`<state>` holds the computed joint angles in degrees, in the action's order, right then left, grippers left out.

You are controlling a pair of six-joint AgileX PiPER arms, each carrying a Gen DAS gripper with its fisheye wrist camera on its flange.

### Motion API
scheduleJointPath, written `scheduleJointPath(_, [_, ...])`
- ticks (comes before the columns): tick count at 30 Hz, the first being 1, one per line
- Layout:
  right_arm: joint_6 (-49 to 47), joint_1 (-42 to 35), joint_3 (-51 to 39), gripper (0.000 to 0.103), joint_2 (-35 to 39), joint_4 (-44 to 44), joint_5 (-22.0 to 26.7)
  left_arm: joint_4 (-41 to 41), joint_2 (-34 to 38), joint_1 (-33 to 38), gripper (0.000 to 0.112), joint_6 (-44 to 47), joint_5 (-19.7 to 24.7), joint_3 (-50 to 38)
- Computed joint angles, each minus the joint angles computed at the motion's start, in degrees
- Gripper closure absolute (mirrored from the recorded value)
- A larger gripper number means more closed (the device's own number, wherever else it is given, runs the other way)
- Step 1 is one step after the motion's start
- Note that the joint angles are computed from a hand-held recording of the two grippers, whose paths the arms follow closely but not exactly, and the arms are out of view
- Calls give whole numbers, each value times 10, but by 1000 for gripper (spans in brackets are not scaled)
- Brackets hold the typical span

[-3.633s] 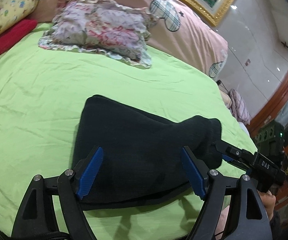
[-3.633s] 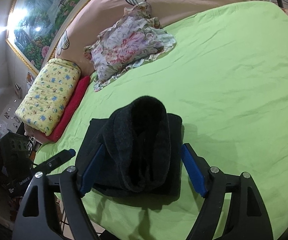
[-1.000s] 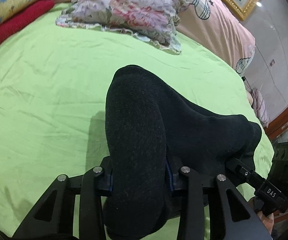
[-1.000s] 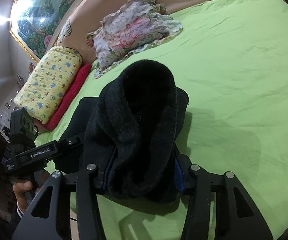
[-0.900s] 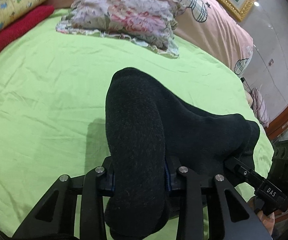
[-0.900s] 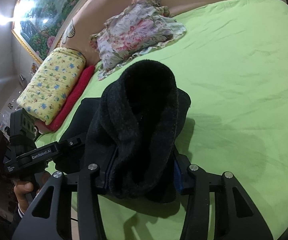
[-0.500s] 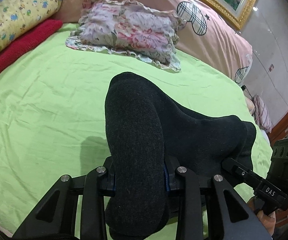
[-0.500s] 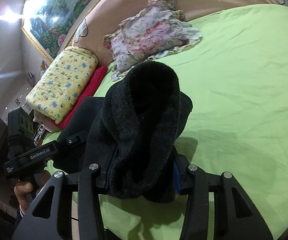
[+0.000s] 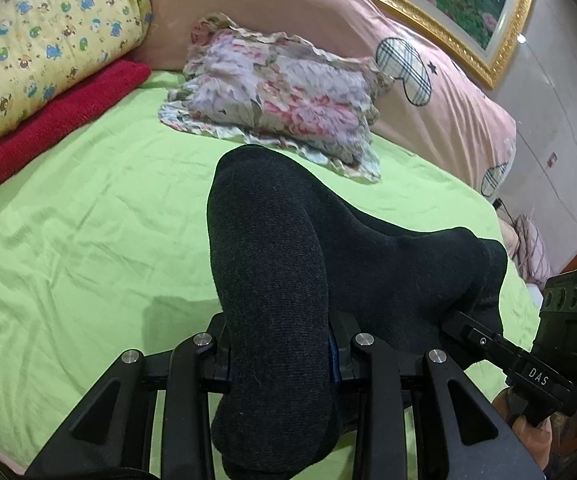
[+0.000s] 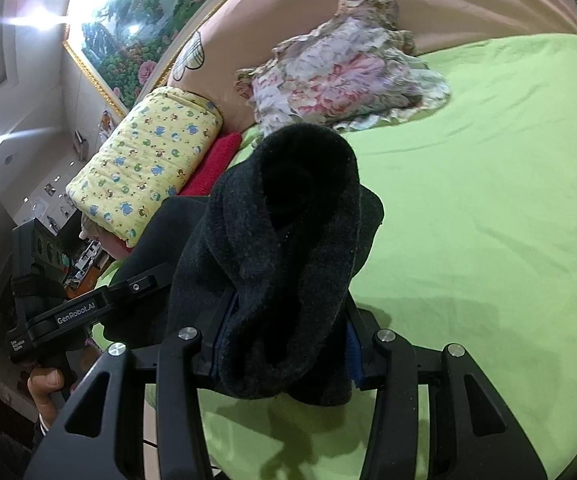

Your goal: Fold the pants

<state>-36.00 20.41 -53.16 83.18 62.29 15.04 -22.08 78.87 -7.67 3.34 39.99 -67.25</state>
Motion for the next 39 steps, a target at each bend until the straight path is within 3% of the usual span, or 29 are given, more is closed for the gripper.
scheduleJointPath(21, [136,-35,-299,56,221,-162,103,14,207,44,80,-15,26,-219])
scheduleJointPath(39, [203,-40,-460,56,348,-241,163,54,290,49,80,-52,29,-283])
